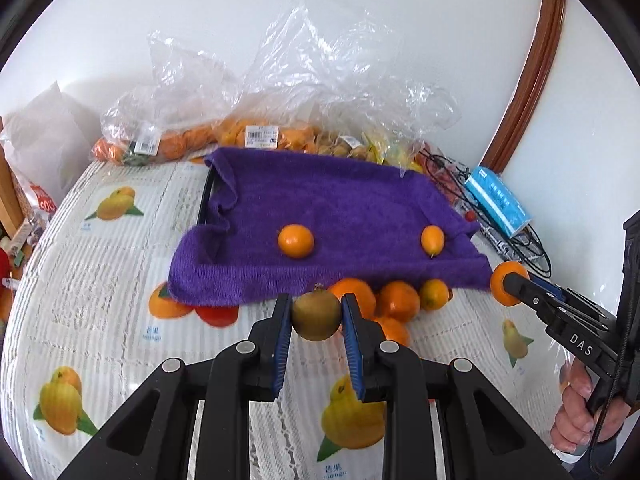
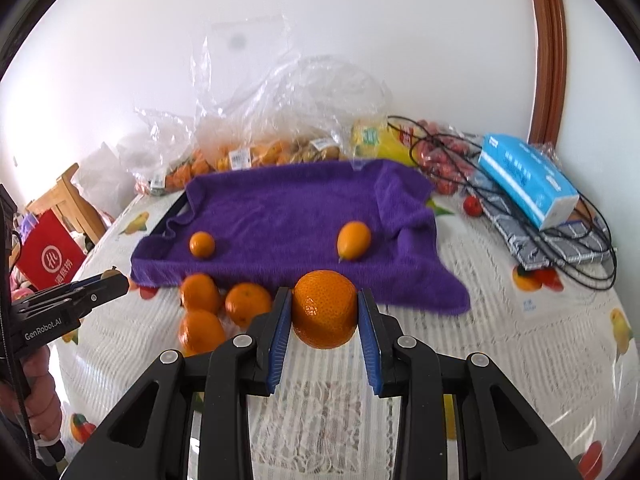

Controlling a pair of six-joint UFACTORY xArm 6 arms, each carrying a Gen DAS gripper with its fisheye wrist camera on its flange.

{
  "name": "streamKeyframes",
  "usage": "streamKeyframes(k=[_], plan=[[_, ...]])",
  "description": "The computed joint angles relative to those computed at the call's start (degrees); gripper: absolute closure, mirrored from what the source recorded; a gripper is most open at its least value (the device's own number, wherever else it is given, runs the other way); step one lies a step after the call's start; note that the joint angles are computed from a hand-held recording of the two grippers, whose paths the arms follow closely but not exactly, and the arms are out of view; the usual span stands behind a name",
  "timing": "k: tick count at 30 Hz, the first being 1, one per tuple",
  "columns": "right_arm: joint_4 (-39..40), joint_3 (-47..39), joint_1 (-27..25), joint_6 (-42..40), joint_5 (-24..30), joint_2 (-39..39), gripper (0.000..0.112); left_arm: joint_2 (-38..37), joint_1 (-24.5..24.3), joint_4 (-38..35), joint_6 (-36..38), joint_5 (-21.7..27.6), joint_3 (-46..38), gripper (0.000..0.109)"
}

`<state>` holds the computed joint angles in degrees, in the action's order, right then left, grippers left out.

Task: Organize fruits
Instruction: 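Grasp the small brown round fruit with the left gripper while the right gripper holds the orange, then carry the brown fruit and the large orange over the towel and lower them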

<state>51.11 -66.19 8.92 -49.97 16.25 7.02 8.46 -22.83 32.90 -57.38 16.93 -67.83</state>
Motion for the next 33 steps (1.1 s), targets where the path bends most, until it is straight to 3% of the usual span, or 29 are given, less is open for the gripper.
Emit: streamKeyframes(k=[7,18,21,29,33], plan=[[-1.42,-7.47,0.67,2.17,-0.02,5.1,0.08,4.45,1.58,1.01,1.93,1.11,-7.76,0.085],[-7.89,-21.95,2.43,8.76,1.83,15.81,0.08,13.95,3.96,-7.53,10.04,2.29,-20.17,0.085],[-8.88,-24.52,2.84,9.38,1.23,17.86,0.08,16.02,4.44,-7.04,9.91,2.97,-23.01,0.085],[-9.64,-28.2,2.37,10.61,2.25,22.66,0.08,19.2,5.55,-14.52,14.41,1.34,-23.45,0.085],[-8.75,-28.32,2.03,9.62,1.86,23.29,0.08,19.81,5.49,-9.94,11.05,1.84,-23.6,0.085]])
